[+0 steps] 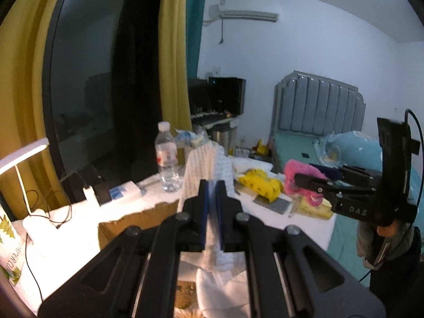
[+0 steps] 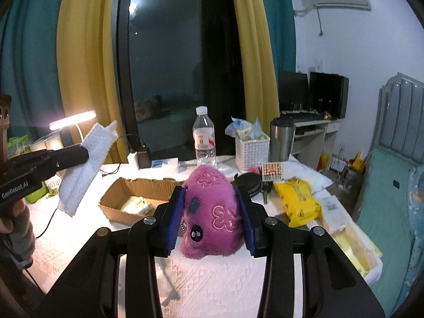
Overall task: Organize soft objects
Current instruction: 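Carry the paper towel and plush into the box and open both tools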
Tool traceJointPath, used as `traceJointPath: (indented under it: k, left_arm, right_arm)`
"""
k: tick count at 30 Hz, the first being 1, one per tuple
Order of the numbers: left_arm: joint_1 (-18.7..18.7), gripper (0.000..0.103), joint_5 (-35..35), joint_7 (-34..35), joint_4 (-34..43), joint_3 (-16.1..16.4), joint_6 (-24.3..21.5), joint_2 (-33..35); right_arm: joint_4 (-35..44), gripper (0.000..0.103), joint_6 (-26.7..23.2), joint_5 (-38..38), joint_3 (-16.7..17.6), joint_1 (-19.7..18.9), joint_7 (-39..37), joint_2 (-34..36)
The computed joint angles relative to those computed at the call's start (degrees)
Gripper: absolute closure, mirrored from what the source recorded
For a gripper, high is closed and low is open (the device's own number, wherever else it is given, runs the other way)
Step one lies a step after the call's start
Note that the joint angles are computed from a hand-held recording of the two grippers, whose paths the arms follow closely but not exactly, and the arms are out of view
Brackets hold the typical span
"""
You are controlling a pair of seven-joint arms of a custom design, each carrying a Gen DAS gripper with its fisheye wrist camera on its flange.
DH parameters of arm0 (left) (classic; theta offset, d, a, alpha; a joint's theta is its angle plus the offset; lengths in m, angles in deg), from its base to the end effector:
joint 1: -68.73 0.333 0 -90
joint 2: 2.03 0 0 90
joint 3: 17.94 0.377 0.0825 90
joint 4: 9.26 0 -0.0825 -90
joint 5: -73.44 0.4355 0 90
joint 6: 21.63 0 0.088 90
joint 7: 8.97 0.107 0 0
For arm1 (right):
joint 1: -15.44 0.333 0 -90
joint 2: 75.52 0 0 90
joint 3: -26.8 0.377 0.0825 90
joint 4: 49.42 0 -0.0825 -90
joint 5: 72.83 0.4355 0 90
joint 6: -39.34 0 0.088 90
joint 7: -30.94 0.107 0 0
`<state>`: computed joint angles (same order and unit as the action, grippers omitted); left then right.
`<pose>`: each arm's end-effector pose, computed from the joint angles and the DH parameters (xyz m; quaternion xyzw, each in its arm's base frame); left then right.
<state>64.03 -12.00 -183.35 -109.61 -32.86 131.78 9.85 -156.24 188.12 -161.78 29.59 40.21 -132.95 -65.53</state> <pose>0.6908 -0.1973 0.5507 -0.3098 0.7581 -0.5431 0.1850 0.6080 0.3374 0.5060 -0.5411 0.6375 -0.4008 0.3743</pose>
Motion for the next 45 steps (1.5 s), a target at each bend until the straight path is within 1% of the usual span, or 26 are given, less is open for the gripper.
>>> traceJointPath:
  k: [5, 7, 11, 13, 18, 21, 25, 29, 34, 36, 40, 42, 43, 44, 45]
  left_arm:
    - [0.6, 0.097, -1.1, 0.7, 2.0, 0.3, 0.8, 0.9]
    - [0.9, 0.097, -1.1, 0.6, 2.8, 0.2, 1.3, 1.6]
    - [1.4, 0.097, 1.3, -1.7, 6.4, -0.1, 2.0, 4.6]
    - [2.0, 0.097, 1.6, -1.7, 7.7, -0.8, 2.8, 5.7]
    - [3.1, 0.097, 4.8, -5.2, 12.0, -2.1, 4.7, 10.0]
    - [3.6, 0.097, 8.1, -8.1, 14.4, -3.0, 6.2, 12.8]
    - [4.0, 0.097, 13.8, -13.6, 16.8, -3.8, 6.8, 16.1]
    - [3.4, 0.097, 21.0, -21.0, 20.4, -3.5, 6.8, 20.3]
    - [2.8, 0.097, 29.3, -28.8, 24.8, -2.9, 5.7, 24.9]
    - [2.8, 0.097, 31.9, -31.2, 26.0, -3.2, 5.4, 26.2]
    - [2.9, 0.095, 37.3, -35.9, 27.7, -3.5, 4.5, 28.2]
    - [2.9, 0.091, 39.8, -37.9, 28.7, -3.7, 4.6, 29.2]
    - [2.7, 0.087, 41.1, -39.3, 28.9, -3.5, 5.0, 29.5]
    - [2.8, 0.082, 42.2, -40.3, 29.1, -3.7, 5.2, 29.7]
    - [2.8, 0.080, 43.2, -41.2, 29.1, -3.9, 5.5, 29.9]
  right_arm:
    - [2.9, 0.061, -1.8, 0.5, -0.1, 0.7, -1.9, 1.7]
    - [4.7, 0.061, -2.5, 1.2, -0.4, 1.1, -3.8, 2.9]
    - [8.6, 0.061, -1.6, 2.9, -1.3, 1.7, -7.7, 5.6]
    - [10.7, 0.061, -0.5, 3.7, -2.0, 2.0, -9.4, 7.1]
    - [15.8, 0.061, 2.1, 6.8, -4.0, 2.7, -13.5, 11.0]
    - [18.7, 0.061, 3.8, 9.7, -5.3, 2.9, -16.3, 13.4]
    - [22.5, 0.061, 6.5, 14.8, -6.8, 2.9, -20.7, 17.1]
    - [26.5, 0.061, 8.6, 22.0, -7.2, 2.1, -27.4, 21.2]
    - [32.0, 0.061, 10.7, 31.3, -6.4, 0.5, -35.8, 26.6]
    - [34.9, 0.061, 10.7, 35.2, -5.5, -0.2, -40.1, 29.1]
    - [39.4, 0.061, 10.7, 41.3, -4.9, -0.7, -46.4, 32.8]
    - [41.4, 0.056, 10.2, 43.8, -5.1, -0.5, -48.7, 34.4]
    - [42.1, 0.053, 10.1, 44.8, -5.5, -0.2, -49.4, 34.9]
    - [42.7, 0.046, 10.0, 45.7, -6.0, 0.0, -49.9, 35.4]
    - [43.1, 0.042, 10.0, 46.6, -6.4, 0.3, -50.4, 35.7]
